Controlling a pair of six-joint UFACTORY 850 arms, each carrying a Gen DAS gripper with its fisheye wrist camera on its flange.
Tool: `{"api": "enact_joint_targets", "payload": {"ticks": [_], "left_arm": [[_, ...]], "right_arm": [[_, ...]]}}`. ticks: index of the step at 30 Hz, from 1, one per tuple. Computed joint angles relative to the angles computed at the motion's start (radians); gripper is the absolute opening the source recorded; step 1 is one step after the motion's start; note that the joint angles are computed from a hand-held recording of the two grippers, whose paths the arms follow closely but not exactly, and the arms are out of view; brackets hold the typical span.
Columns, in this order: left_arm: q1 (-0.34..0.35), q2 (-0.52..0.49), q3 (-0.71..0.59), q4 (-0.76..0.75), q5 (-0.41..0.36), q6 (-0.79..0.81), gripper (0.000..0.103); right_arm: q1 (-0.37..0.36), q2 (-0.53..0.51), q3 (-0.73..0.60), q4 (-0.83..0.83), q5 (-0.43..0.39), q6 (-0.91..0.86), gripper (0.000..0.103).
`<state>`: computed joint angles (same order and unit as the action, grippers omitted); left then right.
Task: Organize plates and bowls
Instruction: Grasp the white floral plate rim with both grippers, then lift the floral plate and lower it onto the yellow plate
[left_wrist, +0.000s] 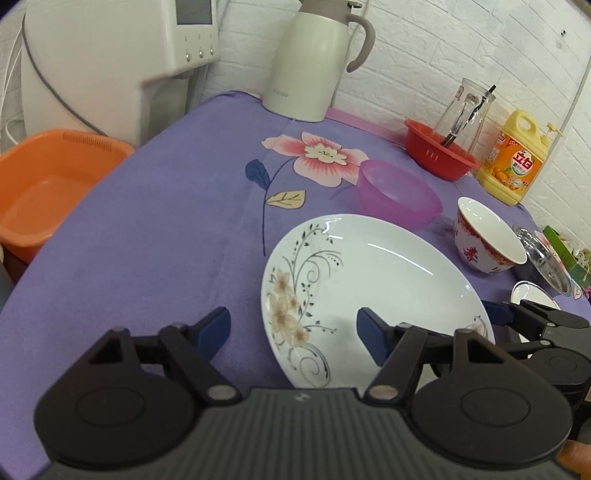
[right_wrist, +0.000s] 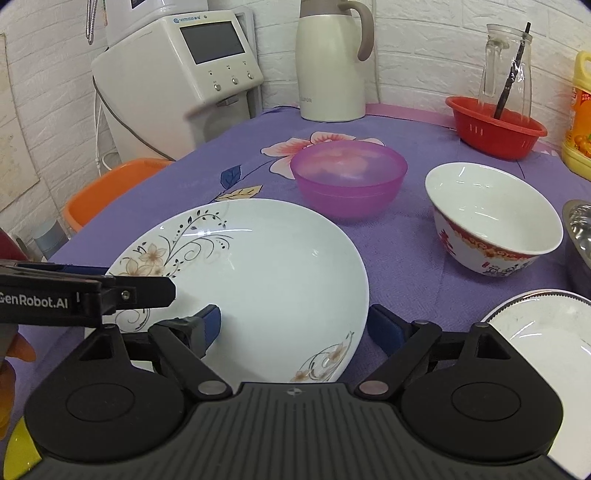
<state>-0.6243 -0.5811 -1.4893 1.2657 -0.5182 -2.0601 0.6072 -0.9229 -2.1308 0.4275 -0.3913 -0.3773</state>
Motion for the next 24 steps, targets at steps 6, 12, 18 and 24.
{"api": "enact_joint_targets", "payload": {"ticks": [6, 12, 18, 24], "left_arm": [[-0.008, -0.022, -0.036, -0.059, -0.044, 0.085, 0.069], [-0.014, -0.018, -0.034, -0.039, -0.029, 0.069, 0.069], [-0.017, -0.038, -0.056, -0.055, -0.044, 0.103, 0.068], [-0.027, -0.061, -0.085, -0.052, -0.072, 0.154, 0.046]], "right_arm": [[-0.001, -0.007, -0.005, 0.031, -0.013, -0.058, 0.103], [-0.003, 0.004, 0.0, 0.002, -0.037, -0.032, 0.103], [0.0, 0.03, 0.051, 0.077, -0.004, -0.128, 0.103], [-0.001, 0.032, 0.062, 0.116, 0.013, -0.184, 0.103]]}}
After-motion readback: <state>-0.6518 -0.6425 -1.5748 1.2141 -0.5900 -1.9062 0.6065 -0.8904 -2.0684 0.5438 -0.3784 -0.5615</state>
